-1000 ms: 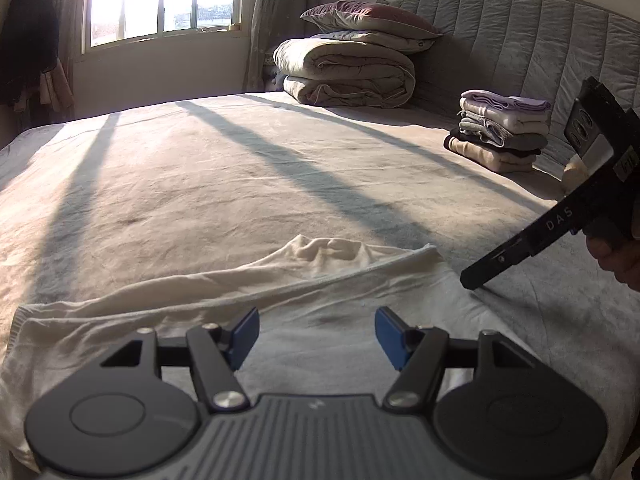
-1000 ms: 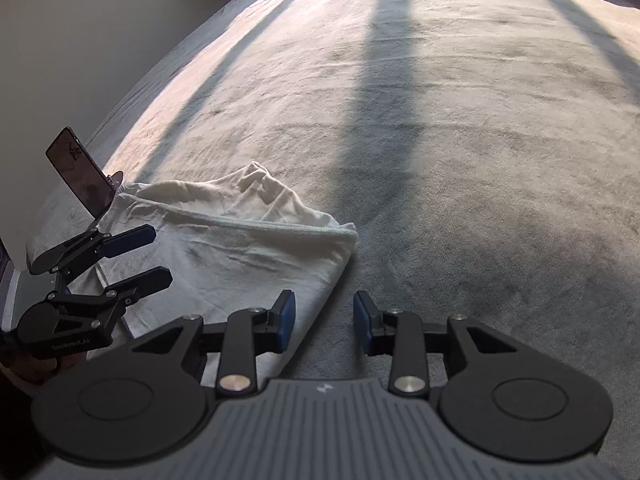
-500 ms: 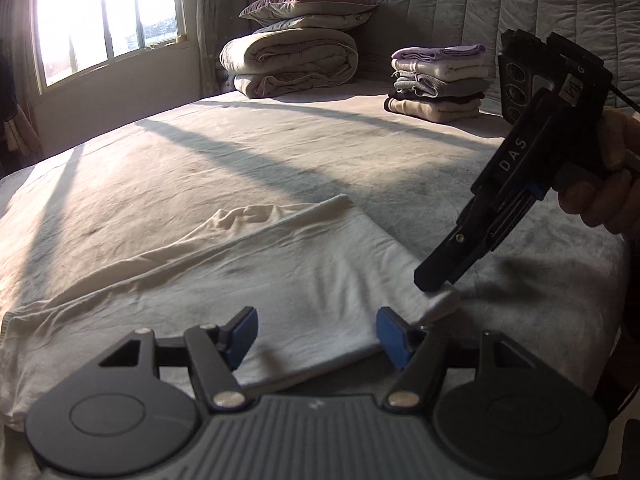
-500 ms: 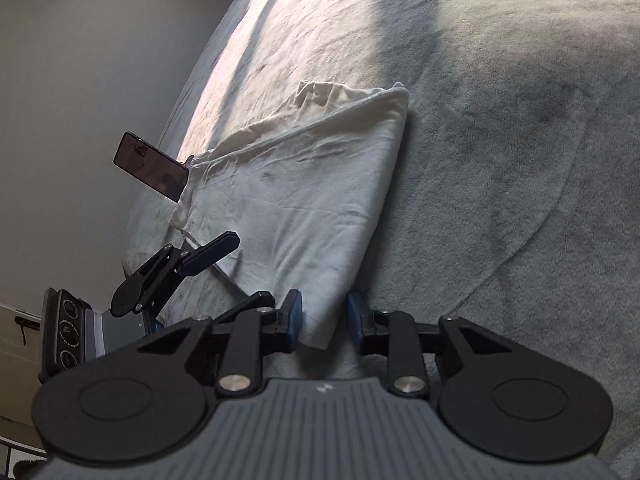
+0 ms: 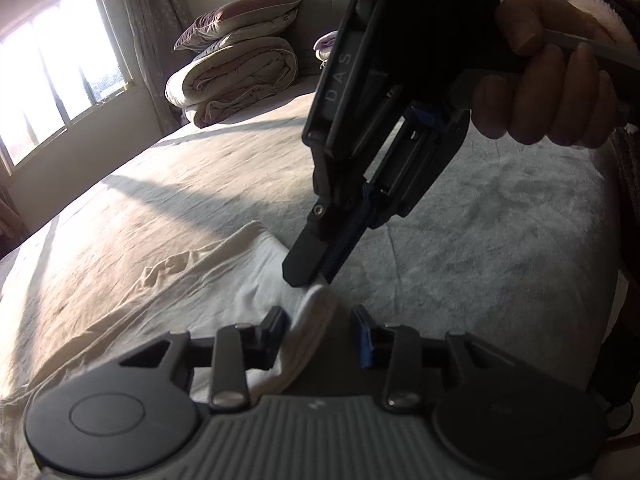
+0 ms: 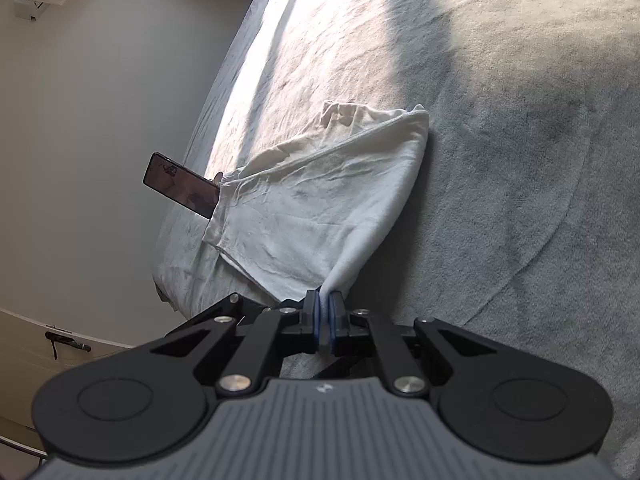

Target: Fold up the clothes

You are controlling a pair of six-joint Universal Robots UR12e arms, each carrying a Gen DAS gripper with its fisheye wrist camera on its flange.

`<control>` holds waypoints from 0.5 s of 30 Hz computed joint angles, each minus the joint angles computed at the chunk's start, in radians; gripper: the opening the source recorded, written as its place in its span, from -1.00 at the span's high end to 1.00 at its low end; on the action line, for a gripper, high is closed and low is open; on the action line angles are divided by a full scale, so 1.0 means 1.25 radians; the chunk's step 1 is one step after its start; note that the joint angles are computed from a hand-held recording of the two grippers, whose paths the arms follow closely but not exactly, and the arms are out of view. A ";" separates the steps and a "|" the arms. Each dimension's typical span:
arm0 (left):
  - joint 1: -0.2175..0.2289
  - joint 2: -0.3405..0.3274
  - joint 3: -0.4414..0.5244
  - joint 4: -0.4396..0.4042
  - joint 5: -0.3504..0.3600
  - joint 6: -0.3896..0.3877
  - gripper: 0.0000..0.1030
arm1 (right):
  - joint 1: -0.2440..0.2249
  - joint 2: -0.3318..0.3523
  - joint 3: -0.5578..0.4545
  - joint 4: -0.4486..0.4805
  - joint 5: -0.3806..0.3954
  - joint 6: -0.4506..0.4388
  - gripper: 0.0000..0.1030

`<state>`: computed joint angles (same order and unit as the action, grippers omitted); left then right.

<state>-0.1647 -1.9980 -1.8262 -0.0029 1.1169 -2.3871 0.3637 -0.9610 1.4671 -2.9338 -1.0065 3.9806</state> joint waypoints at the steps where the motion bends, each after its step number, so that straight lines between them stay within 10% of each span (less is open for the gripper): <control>1: -0.003 -0.003 -0.001 0.015 0.013 -0.004 0.49 | 0.001 0.002 -0.001 0.001 -0.008 0.001 0.85; 9: -0.019 -0.008 -0.015 0.090 0.088 -0.087 0.80 | 0.001 0.014 -0.010 0.008 -0.112 0.023 0.42; 15: -0.036 -0.011 -0.027 0.152 0.154 -0.150 0.88 | 0.005 0.051 -0.045 -0.052 -0.192 0.033 0.58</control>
